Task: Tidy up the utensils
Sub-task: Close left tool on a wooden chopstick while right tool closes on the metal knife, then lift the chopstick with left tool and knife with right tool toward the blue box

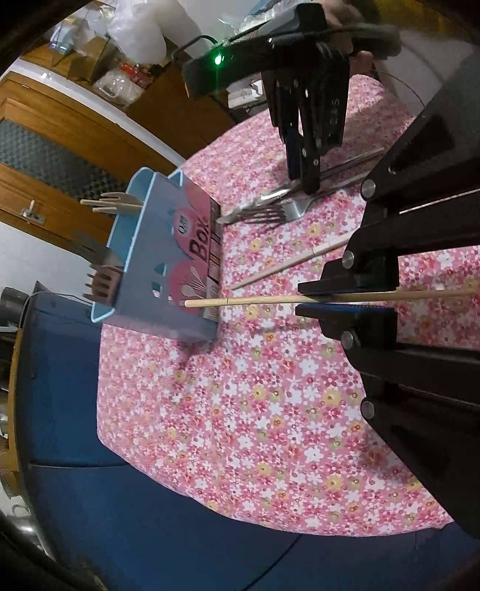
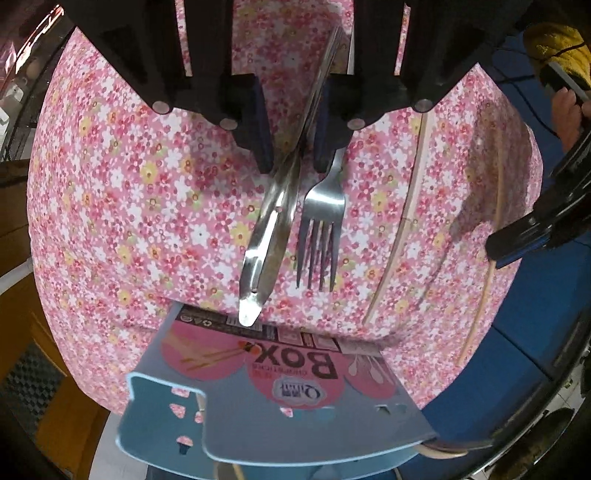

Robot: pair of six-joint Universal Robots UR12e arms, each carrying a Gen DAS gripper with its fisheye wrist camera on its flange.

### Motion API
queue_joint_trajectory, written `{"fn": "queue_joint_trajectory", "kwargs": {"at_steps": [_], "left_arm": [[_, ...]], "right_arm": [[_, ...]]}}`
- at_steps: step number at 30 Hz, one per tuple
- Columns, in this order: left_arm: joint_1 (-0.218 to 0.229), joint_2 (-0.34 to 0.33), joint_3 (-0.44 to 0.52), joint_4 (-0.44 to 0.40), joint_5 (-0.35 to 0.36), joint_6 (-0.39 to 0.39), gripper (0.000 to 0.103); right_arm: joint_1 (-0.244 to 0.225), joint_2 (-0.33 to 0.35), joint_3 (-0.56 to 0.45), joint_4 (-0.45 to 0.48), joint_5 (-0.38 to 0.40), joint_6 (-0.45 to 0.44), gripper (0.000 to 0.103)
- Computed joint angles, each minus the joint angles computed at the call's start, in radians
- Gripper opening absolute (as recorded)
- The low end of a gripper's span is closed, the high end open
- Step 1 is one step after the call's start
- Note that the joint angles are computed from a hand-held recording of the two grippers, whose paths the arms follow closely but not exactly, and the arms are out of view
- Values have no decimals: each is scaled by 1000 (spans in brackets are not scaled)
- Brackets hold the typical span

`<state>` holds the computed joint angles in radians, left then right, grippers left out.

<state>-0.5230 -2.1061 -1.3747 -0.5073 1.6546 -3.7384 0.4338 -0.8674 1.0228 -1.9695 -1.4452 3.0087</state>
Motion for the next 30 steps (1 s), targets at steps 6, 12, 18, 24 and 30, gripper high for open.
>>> {"fn": "queue_joint_trajectory", "kwargs": {"at_steps": [6,12,18,24,30], "left_arm": [[-2,-4,-10,66,17,-21,2],[-4,-7,-18,121,36,-34,2],[-13,-5,-31,196,79,-23,2],[-23,-9,-27,266,147,-12,2],[-30,-36,10,351,206,40,2]], "right_arm": [[8,46,-91,100,-16,-10,25],[0,25,-45,38,-3,-15,15],[-50,-26,68,-94,189,60,14],[-82,-94,223,-373,300,127,14],[-91,-124,308,-680,333,199,14]]}}
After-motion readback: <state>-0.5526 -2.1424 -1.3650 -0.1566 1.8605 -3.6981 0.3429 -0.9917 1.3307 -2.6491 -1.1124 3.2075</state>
